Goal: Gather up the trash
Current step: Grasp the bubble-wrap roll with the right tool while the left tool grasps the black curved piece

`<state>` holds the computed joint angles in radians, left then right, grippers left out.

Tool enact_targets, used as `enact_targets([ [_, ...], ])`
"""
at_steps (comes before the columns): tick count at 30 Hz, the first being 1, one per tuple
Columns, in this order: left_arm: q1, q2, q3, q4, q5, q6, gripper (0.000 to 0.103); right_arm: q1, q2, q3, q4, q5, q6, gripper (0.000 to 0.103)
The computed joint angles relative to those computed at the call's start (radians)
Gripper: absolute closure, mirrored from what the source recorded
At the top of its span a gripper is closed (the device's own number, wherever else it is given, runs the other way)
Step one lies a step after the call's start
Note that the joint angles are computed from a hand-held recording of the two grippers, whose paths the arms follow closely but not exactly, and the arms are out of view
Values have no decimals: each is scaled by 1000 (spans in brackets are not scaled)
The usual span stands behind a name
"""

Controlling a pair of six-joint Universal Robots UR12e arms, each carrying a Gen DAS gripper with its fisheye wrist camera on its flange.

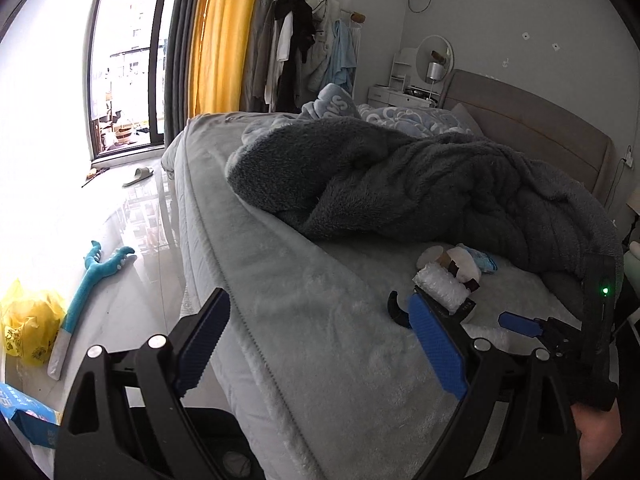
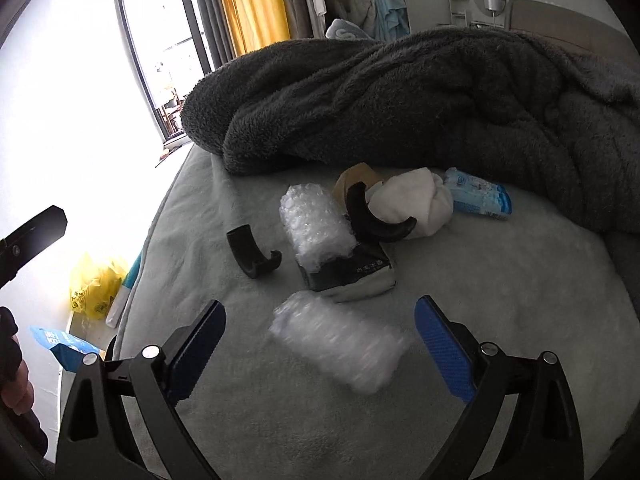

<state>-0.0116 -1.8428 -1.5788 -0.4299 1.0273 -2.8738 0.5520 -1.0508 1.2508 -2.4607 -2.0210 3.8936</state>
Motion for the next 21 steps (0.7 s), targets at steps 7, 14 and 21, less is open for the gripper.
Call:
enact_targets([
  [7, -23, -23, 23, -42, -2, 51, 10, -20, -10, 15, 12, 79, -61, 30],
  [14, -46, -51, 43, -63, 2, 94, 10, -40, -44, 69, -74, 149, -95, 35],
  [21, -64, -86, 75, -131, -62, 202, 12, -67, -82, 104, -151, 135, -140, 35],
])
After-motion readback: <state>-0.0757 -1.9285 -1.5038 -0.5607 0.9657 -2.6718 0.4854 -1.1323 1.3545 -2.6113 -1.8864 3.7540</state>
